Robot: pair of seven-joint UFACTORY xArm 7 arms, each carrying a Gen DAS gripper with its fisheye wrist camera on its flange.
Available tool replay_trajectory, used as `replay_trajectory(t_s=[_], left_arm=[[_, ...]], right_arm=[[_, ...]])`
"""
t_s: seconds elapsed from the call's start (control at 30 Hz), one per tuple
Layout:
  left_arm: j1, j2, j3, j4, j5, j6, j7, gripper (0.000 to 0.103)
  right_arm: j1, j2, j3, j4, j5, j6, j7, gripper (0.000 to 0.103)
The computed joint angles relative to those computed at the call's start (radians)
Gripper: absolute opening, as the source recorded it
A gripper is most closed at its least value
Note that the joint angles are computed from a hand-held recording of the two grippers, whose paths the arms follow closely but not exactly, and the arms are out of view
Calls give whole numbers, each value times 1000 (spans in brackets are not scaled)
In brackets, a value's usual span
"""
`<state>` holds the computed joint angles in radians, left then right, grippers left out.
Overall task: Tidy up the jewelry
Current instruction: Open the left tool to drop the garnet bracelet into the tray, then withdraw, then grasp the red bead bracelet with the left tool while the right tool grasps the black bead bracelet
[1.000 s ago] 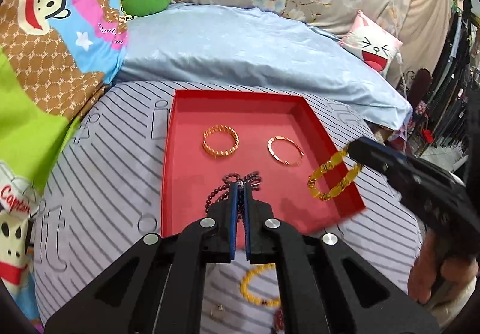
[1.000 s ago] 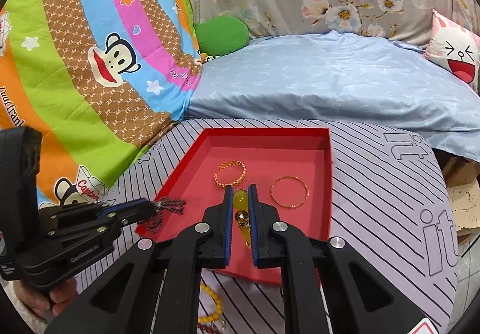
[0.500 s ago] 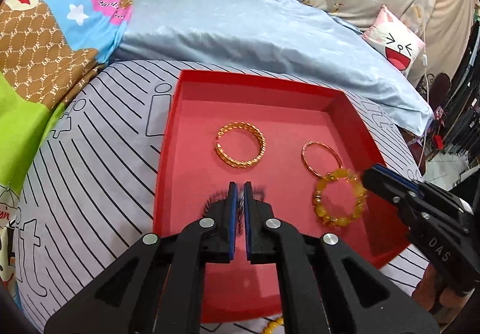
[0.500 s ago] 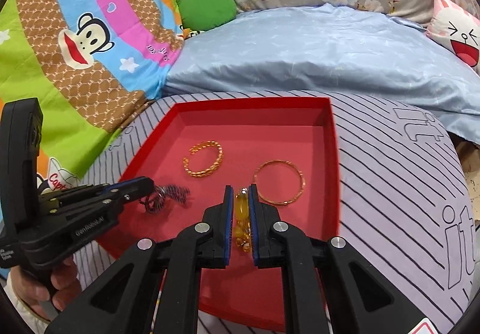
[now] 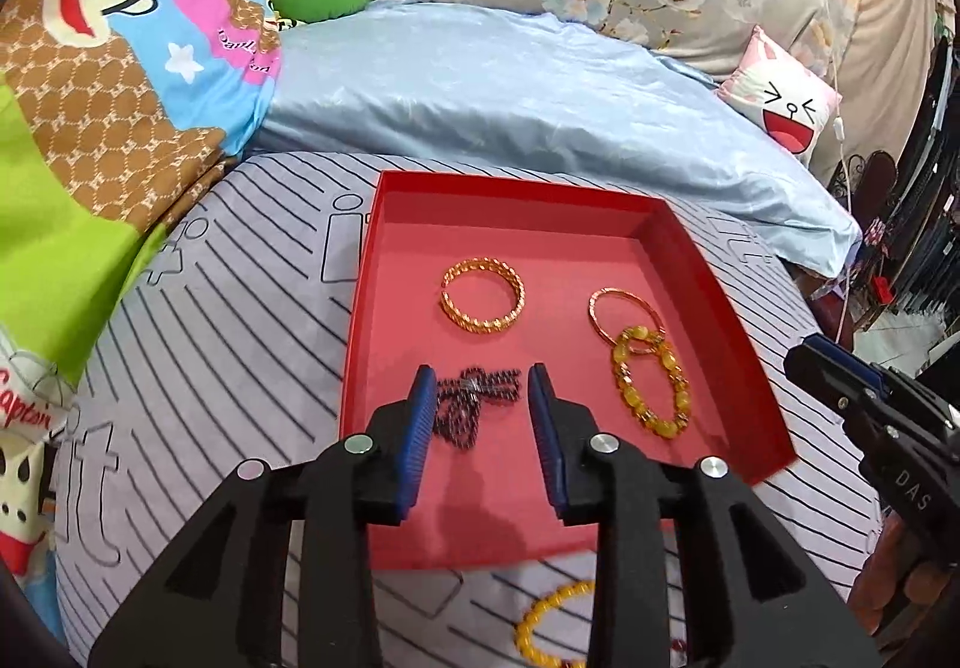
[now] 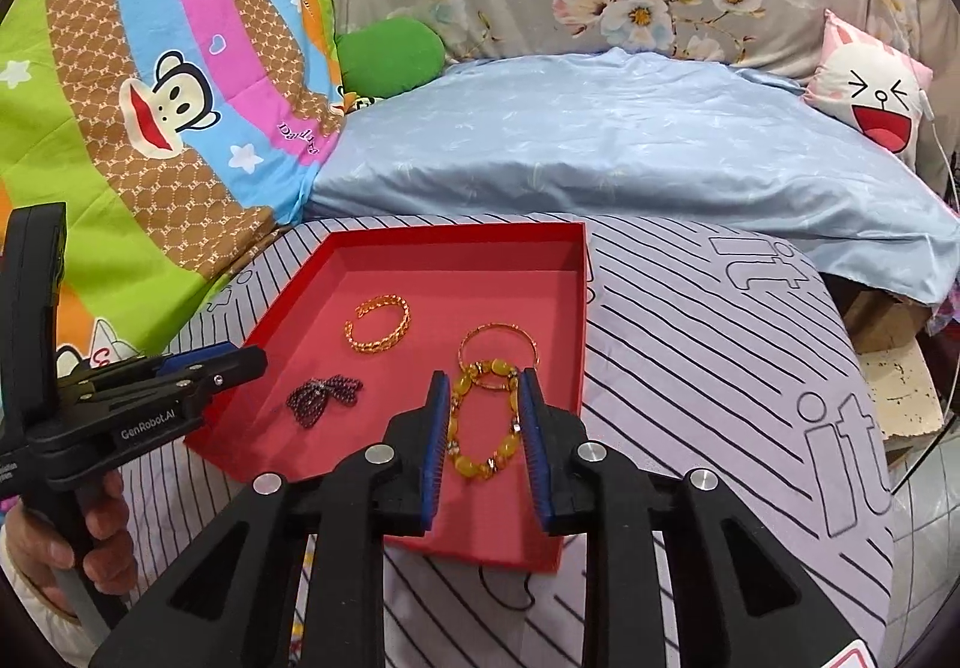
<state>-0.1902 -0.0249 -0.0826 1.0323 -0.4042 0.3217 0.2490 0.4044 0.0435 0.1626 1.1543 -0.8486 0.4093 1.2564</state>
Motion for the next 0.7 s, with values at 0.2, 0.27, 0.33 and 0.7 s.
replay_trajectory(t_s=[0.2, 0.27, 0.33, 0.7], left_arm=[[-11, -115, 6, -126, 48, -30, -44, 32], [-20, -144, 14, -156, 58, -29, -55, 32], [-33, -180, 24, -199, 57, -27, -59, 32], [-94, -325, 63, -395, 42, -9, -102, 32]], right_arm=[[5, -77, 43, -75, -10, 31, 41, 24], [2, -100, 58, -103, 3, 32, 46, 24], [0, -122, 75, -133, 21, 31, 51, 24], [-9, -215, 151, -285, 108, 51, 90, 24]])
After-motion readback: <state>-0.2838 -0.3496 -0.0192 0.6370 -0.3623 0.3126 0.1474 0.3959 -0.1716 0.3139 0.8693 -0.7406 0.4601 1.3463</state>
